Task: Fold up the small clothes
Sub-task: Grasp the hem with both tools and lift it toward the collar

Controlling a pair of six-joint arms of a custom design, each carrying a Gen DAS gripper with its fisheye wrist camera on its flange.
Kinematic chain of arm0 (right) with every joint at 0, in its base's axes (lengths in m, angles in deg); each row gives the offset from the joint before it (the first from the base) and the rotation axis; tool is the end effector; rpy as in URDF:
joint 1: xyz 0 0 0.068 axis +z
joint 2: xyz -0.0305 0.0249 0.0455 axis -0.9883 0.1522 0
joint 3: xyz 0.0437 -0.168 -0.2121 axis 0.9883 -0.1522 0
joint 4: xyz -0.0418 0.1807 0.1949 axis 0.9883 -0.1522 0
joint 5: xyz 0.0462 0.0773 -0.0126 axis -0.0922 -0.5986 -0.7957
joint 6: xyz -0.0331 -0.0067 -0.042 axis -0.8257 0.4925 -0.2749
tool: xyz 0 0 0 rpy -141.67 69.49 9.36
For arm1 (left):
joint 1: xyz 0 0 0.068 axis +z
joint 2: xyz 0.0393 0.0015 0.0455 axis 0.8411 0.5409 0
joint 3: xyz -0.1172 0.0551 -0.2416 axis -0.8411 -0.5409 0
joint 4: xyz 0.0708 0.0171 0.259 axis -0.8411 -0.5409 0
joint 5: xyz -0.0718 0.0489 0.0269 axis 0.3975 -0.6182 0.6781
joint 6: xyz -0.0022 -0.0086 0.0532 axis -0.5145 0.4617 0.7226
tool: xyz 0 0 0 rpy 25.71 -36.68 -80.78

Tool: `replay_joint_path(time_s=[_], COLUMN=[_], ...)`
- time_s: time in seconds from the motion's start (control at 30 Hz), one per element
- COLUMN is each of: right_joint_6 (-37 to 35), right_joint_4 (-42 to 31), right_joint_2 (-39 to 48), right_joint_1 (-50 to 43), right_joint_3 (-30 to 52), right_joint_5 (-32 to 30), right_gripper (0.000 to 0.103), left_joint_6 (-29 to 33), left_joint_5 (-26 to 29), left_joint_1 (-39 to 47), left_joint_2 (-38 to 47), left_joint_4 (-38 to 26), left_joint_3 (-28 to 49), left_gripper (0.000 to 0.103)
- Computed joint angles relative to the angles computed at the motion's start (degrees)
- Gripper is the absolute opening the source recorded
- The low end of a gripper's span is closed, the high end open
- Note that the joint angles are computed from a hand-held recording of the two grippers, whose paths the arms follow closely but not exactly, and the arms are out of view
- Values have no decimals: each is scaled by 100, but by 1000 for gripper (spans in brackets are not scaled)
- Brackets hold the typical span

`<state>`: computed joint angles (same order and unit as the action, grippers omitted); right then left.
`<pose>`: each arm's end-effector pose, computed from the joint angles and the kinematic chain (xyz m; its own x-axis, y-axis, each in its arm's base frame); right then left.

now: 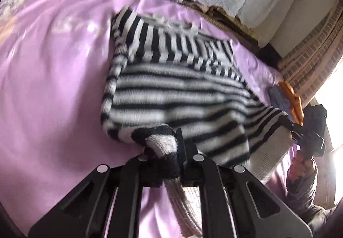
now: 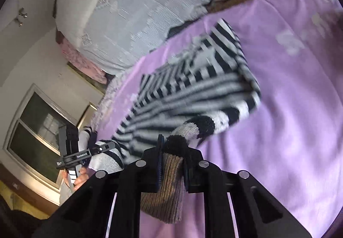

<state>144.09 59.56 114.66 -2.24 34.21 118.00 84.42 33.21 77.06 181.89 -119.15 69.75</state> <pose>0.0599 0.1557 0.1291 -0.4578 0.6296 -0.6277 0.2184 0.7641 0.6070 0.3411 0.0966 0.1330 -0.6980 0.4468 -0.5597 0.7037 0.5728 -0.4203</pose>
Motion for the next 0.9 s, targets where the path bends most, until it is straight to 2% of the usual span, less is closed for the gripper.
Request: replay_joint_path(time_s=[0.1, 0.27, 0.47, 0.57, 0.7, 0.9], right_joint_6=[-967, -2506, -3760, -4159, -4418, -4251], right_joint_4=[576, 1362, 1891, 2384, 3328, 4885], right_joint_2=[-756, -1711, -1494, -1079, 14, 1843], right_joint_1=[-786, -2638, -4425, -5355, -6370, -7308], right_joint_3=[-357, -742, -436, -295, -28, 264], right_joint_5=[-322, -1572, -2730, -3425, -4237, -4883], right_gripper=[15, 15, 16, 15, 15, 16], left_joint_6=[-530, -1448, -2818, -3405, -3988, -4722], left_joint_5=[175, 325, 255, 206, 86, -154], left_joint_1=[-251, -615, -1169, -1356, -1620, -1938], left_joint_2=[-178, -70, 221, 581, 1262, 2141], left_joint_4=[298, 601, 1273, 1350, 1219, 1215], left_joint_3=[56, 614, 1354, 1920, 2905, 4066], left_gripper=[8, 8, 8, 8, 8, 8])
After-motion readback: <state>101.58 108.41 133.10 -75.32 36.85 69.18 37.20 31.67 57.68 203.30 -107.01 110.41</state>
